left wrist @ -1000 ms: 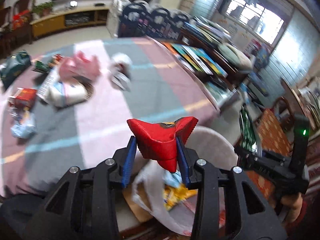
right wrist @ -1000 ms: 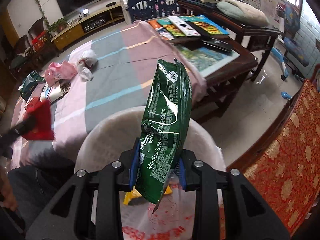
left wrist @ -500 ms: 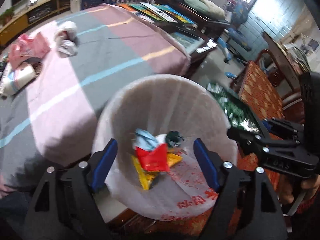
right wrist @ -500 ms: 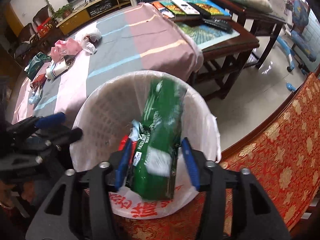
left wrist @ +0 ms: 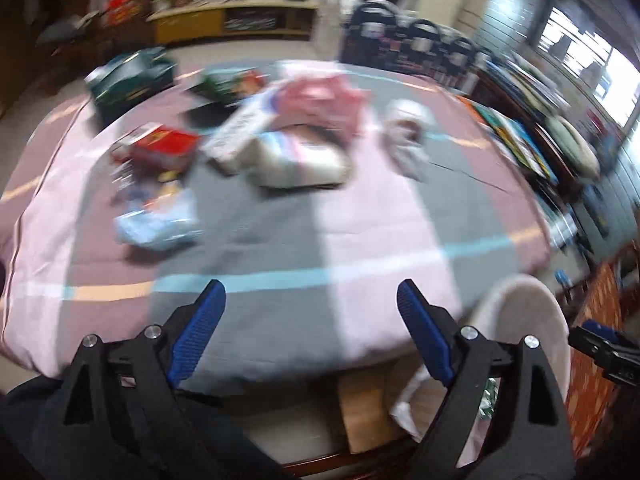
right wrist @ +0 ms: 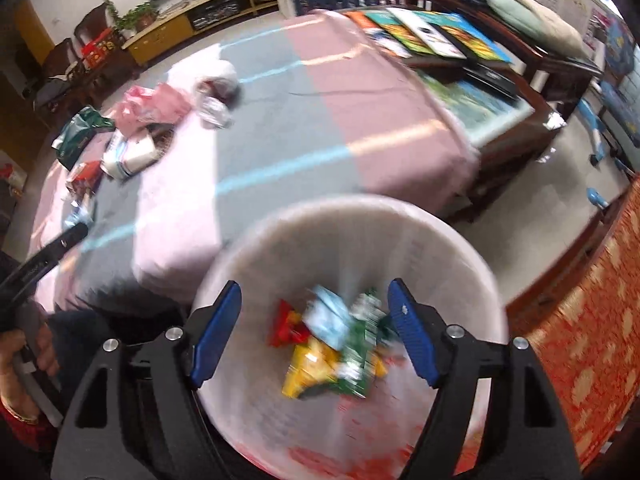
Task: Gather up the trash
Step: 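Move both open tools back over the table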
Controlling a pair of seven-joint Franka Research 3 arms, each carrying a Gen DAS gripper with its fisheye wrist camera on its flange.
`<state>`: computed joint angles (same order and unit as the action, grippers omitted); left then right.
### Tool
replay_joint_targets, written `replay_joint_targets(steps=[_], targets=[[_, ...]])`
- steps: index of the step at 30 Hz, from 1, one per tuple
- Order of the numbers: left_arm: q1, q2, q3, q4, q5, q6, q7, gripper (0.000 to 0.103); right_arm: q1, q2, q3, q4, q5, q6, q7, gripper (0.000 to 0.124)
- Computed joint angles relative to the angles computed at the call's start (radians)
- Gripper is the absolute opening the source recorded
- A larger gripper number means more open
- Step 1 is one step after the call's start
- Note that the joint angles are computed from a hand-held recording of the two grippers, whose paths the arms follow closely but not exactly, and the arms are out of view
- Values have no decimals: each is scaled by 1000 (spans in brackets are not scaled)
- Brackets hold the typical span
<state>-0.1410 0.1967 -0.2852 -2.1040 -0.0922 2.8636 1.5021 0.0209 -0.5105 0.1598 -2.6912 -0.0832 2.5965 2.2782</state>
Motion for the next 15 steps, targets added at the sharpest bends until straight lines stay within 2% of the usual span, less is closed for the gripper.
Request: replay_joint_targets(steps=[2, 5, 6, 8, 9, 12, 15], targets=[[34, 31, 26, 42, -23, -38, -23, 87, 3, 108, 9, 80, -5, 44, 2, 74], [78, 50, 47, 59, -41, -38, -40, 88, 21, 240, 9, 198, -27, 79, 14, 74], [97, 55, 44, 63, -60, -41, -39, 89, 35, 289, 4, 246, -33, 100, 14, 74], [177, 71, -16, 77, -226, -58, 21, 91, 60, 389, -3, 349, -75, 138, 18, 74], [188, 78, -23, 80, -263, -58, 27, 91, 67, 431, -4, 399, -119, 148, 34, 74], [163, 86, -7, 78, -241, -44, 16, 91, 101, 584, -26, 591, -353, 163, 147, 74], [133, 90, 17, 78, -180, -40, -19, 91, 156, 739, -72, 803, -440, 117, 137, 78]])
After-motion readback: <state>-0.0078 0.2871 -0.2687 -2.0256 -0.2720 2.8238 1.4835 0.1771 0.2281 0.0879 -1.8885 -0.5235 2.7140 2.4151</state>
